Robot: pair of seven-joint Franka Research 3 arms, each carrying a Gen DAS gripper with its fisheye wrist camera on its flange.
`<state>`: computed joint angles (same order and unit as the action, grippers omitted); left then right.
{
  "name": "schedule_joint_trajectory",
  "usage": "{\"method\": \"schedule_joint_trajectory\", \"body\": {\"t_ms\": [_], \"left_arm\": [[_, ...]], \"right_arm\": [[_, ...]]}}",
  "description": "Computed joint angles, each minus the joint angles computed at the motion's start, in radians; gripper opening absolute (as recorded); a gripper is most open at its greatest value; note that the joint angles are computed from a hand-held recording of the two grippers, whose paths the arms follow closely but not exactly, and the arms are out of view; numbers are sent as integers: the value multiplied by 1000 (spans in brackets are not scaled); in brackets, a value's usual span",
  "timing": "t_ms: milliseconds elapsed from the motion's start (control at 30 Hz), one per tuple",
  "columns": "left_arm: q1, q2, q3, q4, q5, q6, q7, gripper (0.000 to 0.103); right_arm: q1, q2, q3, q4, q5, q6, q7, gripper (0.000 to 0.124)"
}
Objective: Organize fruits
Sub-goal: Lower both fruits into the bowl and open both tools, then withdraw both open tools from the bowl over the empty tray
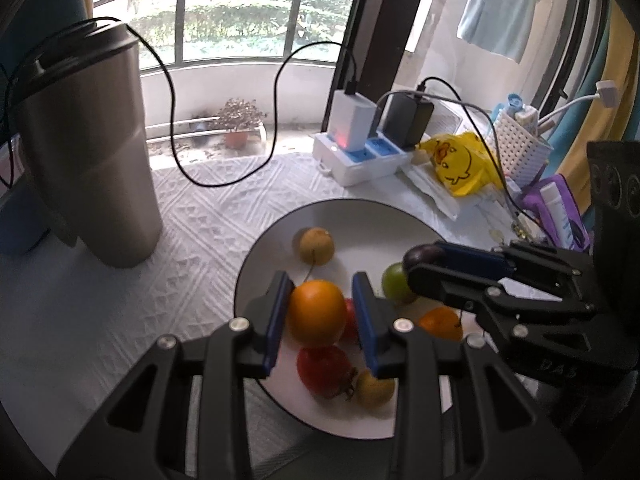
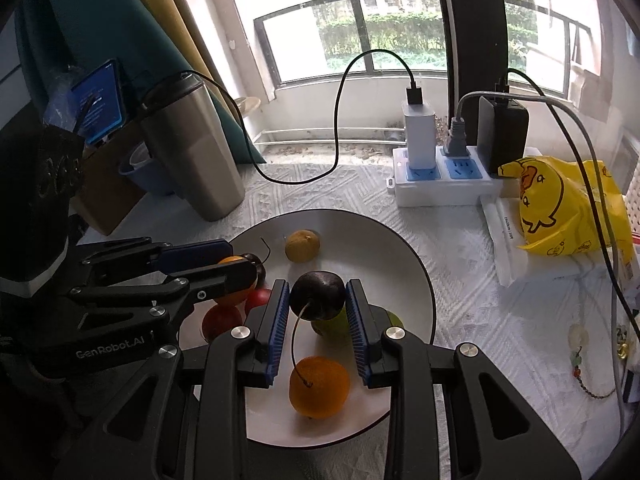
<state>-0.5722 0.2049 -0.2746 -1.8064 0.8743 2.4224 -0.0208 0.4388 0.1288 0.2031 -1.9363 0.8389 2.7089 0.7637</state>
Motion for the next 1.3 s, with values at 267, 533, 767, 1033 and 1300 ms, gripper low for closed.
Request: {"method": "schedule_joint_trajectory", "body": {"t_ms": [267, 533, 767, 1033, 1300], "left_arm": [[-3, -20, -6, -9, 14, -14, -18, 34], [-3, -47, -17, -26, 34, -26, -44, 36], [-2, -68, -30, -36, 45, -34, -57, 36], [-14, -95, -49, -36, 71, -73, -84, 41], [-31, -127, -77, -38, 104, -125, -125, 44]], "right_arm": [[4, -14, 1, -7, 1, 7, 0, 31], [11, -39, -3, -22, 14, 17, -8, 31], [21, -64, -8, -40, 23, 25, -12, 31], [36, -112, -14, -72, 32, 38, -16, 31], [61, -191, -30, -136, 59, 60, -34, 31]]}}
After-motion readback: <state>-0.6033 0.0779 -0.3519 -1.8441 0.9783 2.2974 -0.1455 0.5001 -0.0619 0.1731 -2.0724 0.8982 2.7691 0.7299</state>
